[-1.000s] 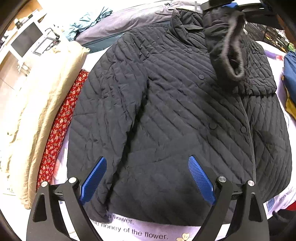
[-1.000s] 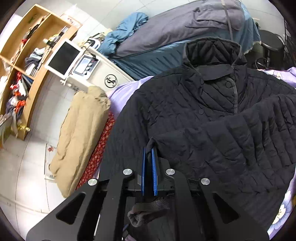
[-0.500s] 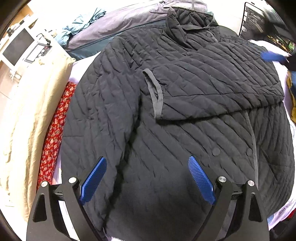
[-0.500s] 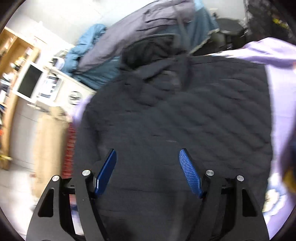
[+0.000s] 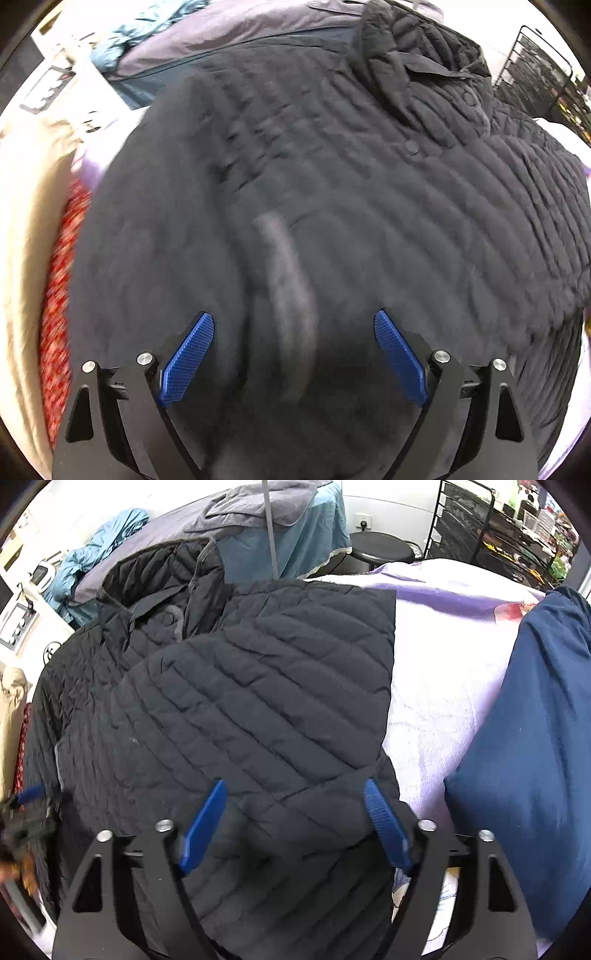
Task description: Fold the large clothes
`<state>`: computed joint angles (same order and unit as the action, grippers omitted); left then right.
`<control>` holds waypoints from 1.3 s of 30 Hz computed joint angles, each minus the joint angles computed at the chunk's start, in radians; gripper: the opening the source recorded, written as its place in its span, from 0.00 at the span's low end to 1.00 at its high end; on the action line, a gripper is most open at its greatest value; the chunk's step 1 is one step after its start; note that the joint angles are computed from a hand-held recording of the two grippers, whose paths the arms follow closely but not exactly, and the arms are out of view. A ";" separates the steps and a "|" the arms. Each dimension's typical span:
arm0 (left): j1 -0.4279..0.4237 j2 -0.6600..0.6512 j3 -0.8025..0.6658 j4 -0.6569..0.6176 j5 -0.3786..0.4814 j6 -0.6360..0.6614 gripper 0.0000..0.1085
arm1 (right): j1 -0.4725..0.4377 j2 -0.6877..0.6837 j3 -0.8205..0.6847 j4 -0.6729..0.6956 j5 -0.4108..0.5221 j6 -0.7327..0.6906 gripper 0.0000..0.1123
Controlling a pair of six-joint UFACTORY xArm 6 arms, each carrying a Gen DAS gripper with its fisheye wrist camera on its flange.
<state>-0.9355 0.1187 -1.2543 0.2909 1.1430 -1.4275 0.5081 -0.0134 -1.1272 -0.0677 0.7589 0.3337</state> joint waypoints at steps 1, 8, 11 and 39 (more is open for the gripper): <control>0.015 0.023 -0.013 -0.011 -0.017 0.028 0.75 | 0.008 -0.008 0.008 0.001 0.002 0.003 0.70; 0.036 0.142 -0.197 0.086 0.082 0.118 0.13 | 0.038 -0.041 0.066 -0.051 -0.017 0.034 0.70; 0.050 0.182 -0.282 0.171 0.138 0.155 0.08 | 0.036 -0.022 0.048 -0.059 -0.014 0.051 0.70; 0.113 0.178 -0.129 -0.057 -0.101 0.019 0.90 | 0.094 0.342 -0.345 -0.158 0.163 -0.041 0.87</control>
